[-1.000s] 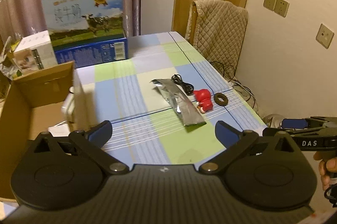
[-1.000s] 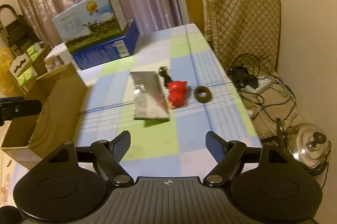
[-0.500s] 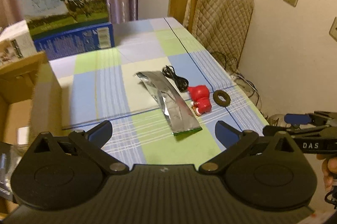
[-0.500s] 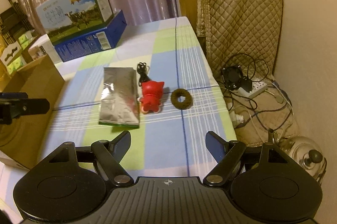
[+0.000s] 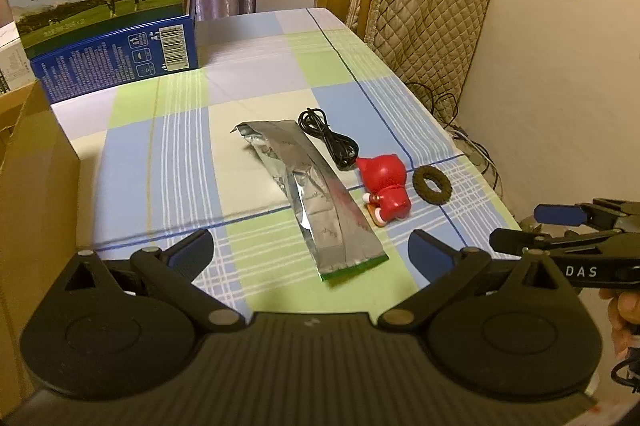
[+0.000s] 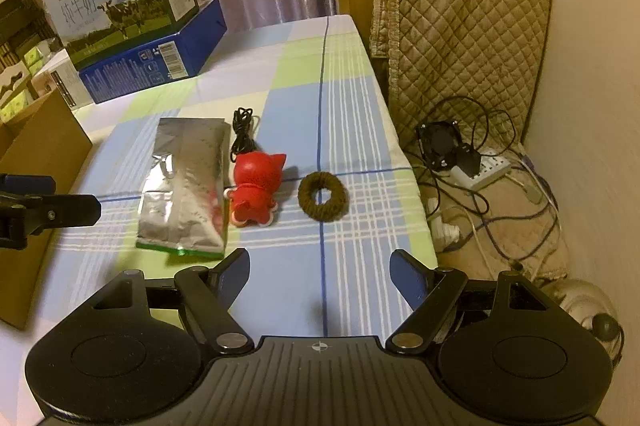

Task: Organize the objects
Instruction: 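Lower the right tool onto the brown hair-tie ring and close it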

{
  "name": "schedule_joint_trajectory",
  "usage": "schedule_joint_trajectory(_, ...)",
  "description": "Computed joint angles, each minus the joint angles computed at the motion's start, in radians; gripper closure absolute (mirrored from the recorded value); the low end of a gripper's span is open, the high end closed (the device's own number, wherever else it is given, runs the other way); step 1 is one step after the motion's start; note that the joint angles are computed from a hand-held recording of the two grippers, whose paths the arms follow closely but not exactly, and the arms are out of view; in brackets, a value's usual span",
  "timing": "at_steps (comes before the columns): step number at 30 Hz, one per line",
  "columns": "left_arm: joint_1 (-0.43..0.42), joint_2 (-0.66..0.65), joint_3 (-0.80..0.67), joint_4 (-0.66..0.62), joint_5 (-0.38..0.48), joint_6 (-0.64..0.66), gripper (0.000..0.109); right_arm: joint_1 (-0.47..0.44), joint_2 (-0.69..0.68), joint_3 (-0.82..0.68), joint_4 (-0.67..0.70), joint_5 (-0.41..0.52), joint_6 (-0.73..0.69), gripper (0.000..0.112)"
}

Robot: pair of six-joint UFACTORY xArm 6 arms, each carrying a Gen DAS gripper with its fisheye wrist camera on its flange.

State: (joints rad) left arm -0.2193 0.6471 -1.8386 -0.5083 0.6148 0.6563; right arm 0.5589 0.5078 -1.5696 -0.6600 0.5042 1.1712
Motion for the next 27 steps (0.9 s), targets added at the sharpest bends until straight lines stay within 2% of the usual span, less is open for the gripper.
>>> schedule_joint_trajectory(4,-0.004,0.070,-0.089,0.023,0.012,-0.028,0.008,-0.014,0.057,-0.062,0.001,-0.003,-0.066,0.038)
schedule_joint_trajectory(12,-0.003,0.231,-0.315,0.066,0.077,-0.099,0.011,-0.044,0.213,-0.240,-0.004,-0.017,-0.235,0.057)
schedule_joint_trajectory(16,-0.005,0.285,-0.396,0.072,0.106,-0.114,0.011,-0.053,0.301,-0.339,0.058,-0.001,-0.355,0.062)
schedule_joint_trajectory(22,-0.002,0.372,-0.524,0.097,0.159,-0.154,0.011,-0.066,0.380,-0.415,0.117,-0.002,-0.424,0.063)
schedule_joint_trajectory(27,-0.001,0.454,-0.656,0.115,0.222,-0.177,0.013,-0.076,0.405,-0.430,0.075,-0.044,-0.380,0.066)
